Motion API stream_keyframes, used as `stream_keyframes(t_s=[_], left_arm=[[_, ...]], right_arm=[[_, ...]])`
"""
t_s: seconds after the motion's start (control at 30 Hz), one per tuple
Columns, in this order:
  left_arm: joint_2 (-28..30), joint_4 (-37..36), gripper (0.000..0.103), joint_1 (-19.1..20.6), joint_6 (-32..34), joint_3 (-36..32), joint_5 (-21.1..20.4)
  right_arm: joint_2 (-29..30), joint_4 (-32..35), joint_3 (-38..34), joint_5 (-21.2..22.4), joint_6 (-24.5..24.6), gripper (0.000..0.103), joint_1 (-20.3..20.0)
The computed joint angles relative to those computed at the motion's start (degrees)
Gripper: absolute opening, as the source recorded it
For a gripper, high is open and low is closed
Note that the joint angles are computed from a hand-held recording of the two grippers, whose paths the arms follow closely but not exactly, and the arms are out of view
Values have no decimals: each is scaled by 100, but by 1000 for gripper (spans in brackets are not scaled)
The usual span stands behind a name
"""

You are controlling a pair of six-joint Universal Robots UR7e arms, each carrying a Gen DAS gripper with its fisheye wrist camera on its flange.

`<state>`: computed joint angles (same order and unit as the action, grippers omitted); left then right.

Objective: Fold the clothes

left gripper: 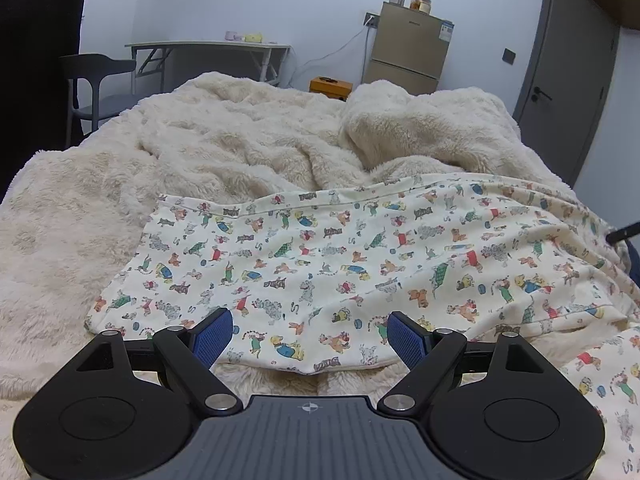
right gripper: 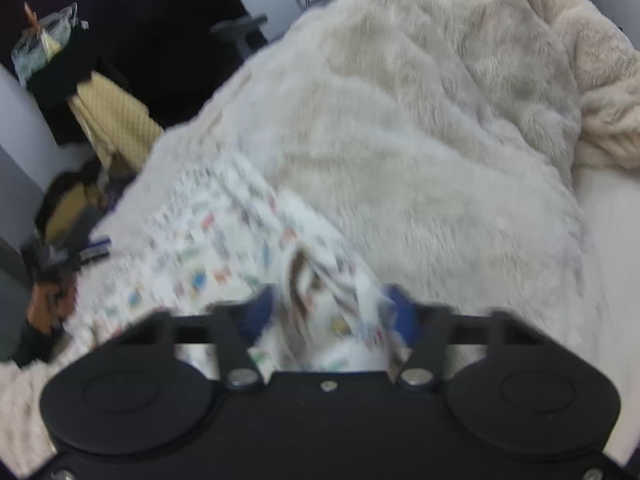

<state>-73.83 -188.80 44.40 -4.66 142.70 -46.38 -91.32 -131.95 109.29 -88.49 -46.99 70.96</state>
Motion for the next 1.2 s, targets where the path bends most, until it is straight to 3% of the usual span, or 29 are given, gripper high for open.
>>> stream_keyframes(t_s=[0.07, 0.13, 0.2, 0.27, 0.33, 0.37, 0.4, 0.43, 0.5, 0.6, 0.7, 0.77, 0.9, 0.97, 1.03, 1.1, 1.17, 1.2], left_arm=[[-5, 1, 80, -8, -20, -18, 28], [-6, -8, 80, -39, -33, -24, 64], [10, 7, 80, -84, -24, -52, 66], [30, 25, 80, -132, 22, -67, 28], [65, 35, 80, -213, 97, -65, 25], [92, 36, 80, -302, 173, -41, 82], [88, 33, 80, -388, 259, -2, 96], [61, 20, 80, -477, 360, 52, 69], [1, 9, 80, -658, 558, 153, -20], [-102, 105, 81, -997, 741, 301, -90], [-38, 143, 84, -1497, 616, 506, 292], [-42, 267, 91, -1732, 321, 621, 502], [-199, 812, 92, -1992, -283, 845, 567], [-241, 967, 92, -2144, -516, 1000, 638], [-351, 1139, 93, -2265, -750, 1142, 665], [-506, 1361, 93, -2350, -1013, 1257, 690], [-637, 1489, 93, -2347, -1116, 1300, 714], [-688, 1532, 93, -2336, -1139, 1313, 723]], right_arm=[[-75, -362, 173, 132, -179, 10, 12], [-286, -1461, 538, 397, -631, 9, 86], [-275, -2098, 605, 463, -367, 9, 129], [2, -2556, 466, -261, 235, 11, 253], [240, -2786, 452, -1048, 378, 23, 446], [309, -2913, 464, -1238, 421, 37, 496], [363, -3245, 574, -1438, 519, 39, 565], [241, -3519, 774, -1398, 522, 39, 602], [2, -4125, 1187, -1278, 512, 49, 658], [-464, -4964, 1816, -1552, 444, 55, 838], [-1442, -4720, 2589, -1179, 807, 63, 787], [-2329, -4413, 3231, -914, 1094, 66, 733], [-3649, -3709, 4108, -275, 1432, 67, 256], [-4360, -3095, 4431, 92, 1289, 67, -119], [-5412, -2308, 4841, 599, 783, 67, -714], [-6069, -1412, 4878, 855, 407, 68, -1085], [-6449, -717, 4845, 898, 104, 73, -1233], [-6399, -585, 4784, 693, 0, 77, -1041]])
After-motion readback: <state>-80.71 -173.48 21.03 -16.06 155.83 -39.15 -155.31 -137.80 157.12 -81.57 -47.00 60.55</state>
